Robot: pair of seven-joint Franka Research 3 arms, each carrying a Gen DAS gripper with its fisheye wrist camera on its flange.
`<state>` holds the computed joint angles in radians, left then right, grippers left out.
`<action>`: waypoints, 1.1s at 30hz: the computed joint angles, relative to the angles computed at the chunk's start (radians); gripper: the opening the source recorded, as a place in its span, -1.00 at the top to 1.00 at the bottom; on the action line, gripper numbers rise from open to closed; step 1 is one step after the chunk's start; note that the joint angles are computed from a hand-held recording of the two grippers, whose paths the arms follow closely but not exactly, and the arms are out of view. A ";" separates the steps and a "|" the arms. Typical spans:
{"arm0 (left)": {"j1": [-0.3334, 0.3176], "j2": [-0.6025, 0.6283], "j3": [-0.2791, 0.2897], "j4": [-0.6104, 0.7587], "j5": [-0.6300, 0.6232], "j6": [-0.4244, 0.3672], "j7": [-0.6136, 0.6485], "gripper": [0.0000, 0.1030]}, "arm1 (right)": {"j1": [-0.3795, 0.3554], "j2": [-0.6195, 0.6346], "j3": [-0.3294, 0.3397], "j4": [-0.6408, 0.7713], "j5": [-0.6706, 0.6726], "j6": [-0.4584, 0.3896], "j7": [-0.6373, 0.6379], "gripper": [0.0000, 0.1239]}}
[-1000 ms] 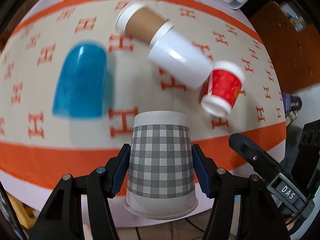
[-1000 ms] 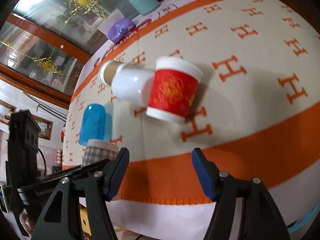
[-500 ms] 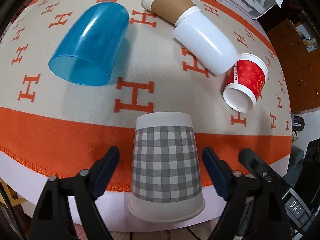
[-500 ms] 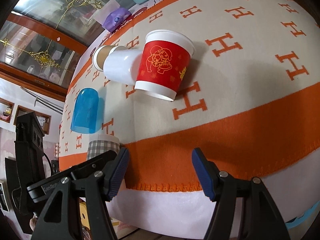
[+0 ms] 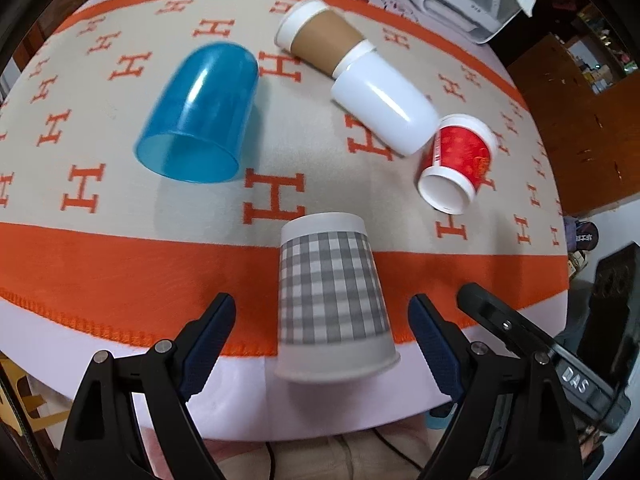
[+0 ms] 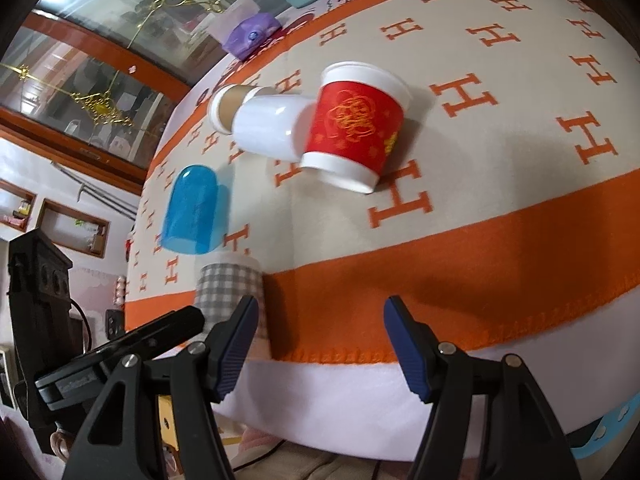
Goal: Flip cup upside down
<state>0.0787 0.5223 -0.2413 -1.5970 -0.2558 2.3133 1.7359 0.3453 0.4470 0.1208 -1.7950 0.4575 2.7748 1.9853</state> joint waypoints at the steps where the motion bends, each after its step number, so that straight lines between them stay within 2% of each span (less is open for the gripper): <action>1: 0.011 -0.023 -0.004 -0.026 -0.010 0.019 0.017 -0.68 | -0.012 0.002 0.016 0.005 0.018 -0.002 -0.020 -0.05; 4: 0.032 -0.074 -0.007 -0.083 -0.040 0.066 0.055 -0.68 | -0.039 0.016 0.057 0.039 0.067 -0.027 -0.095 -0.05; 11: 0.064 -0.144 0.007 -0.190 -0.107 0.211 0.137 -0.68 | -0.040 0.081 0.074 0.167 0.118 -0.133 -0.164 -0.05; 15: 0.086 -0.130 0.007 -0.196 -0.135 0.233 0.160 -0.68 | -0.019 0.148 0.052 0.288 0.089 -0.238 -0.142 -0.05; 24: 0.101 -0.084 0.006 -0.202 -0.085 0.298 0.172 -0.68 | 0.000 0.356 0.024 0.631 0.002 -0.519 -0.054 -0.05; 31: 0.123 -0.052 -0.012 -0.181 -0.084 0.295 0.202 -0.68 | 0.003 0.506 0.030 0.880 -0.019 -0.694 -0.022 -0.05; 33: 0.129 -0.043 -0.017 -0.172 -0.087 0.289 0.207 -0.68 | 0.002 0.531 0.033 0.923 -0.020 -0.730 -0.019 0.01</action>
<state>0.2081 0.4792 -0.2582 -1.7692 -0.3425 2.6024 1.9430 0.3470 0.9778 0.1538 -0.8722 0.4372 2.0448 1.9666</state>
